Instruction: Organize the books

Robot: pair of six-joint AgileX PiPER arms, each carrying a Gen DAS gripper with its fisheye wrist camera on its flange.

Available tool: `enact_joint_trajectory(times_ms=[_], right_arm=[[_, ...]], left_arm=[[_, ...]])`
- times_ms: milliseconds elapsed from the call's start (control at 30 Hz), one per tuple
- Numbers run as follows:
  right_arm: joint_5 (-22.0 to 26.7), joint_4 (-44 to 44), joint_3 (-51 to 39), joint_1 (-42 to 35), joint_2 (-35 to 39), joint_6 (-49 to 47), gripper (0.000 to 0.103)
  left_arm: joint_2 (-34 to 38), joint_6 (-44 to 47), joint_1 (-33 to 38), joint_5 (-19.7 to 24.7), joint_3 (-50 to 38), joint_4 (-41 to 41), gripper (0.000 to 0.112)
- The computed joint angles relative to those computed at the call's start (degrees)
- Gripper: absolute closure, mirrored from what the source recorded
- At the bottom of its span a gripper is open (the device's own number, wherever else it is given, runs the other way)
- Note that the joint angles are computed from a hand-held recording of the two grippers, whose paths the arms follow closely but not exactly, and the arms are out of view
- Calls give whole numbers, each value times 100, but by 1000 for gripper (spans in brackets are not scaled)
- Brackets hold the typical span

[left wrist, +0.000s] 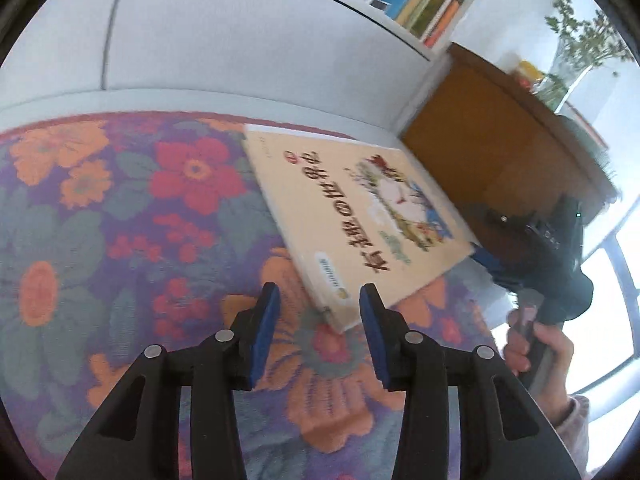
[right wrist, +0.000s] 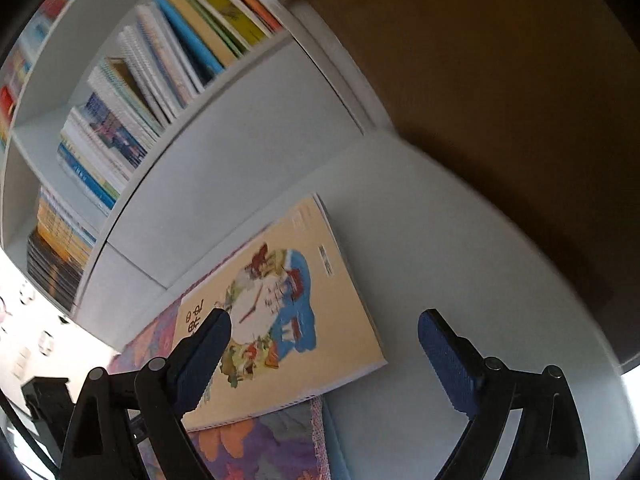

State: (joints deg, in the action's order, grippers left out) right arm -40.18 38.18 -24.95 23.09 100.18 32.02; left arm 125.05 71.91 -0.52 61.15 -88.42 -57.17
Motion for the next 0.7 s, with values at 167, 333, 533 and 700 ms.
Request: enact_joint_trajectory(times_ms=[167, 333, 533, 700], right_arm=[[60, -163, -56, 18, 11, 22, 9], [264, -505, -204, -34, 25, 9, 9], [272, -368, -202, 1, -16, -52, 9], [122, -1095, -257, -393, 117, 487, 9]], left_arm=[[131, 395, -131, 709, -256, 158, 42], [-222, 496, -267, 66, 191, 201, 46], [-41, -21, -317, -238, -98, 95, 50], [-424, 444, -760, -901, 398, 327, 47]])
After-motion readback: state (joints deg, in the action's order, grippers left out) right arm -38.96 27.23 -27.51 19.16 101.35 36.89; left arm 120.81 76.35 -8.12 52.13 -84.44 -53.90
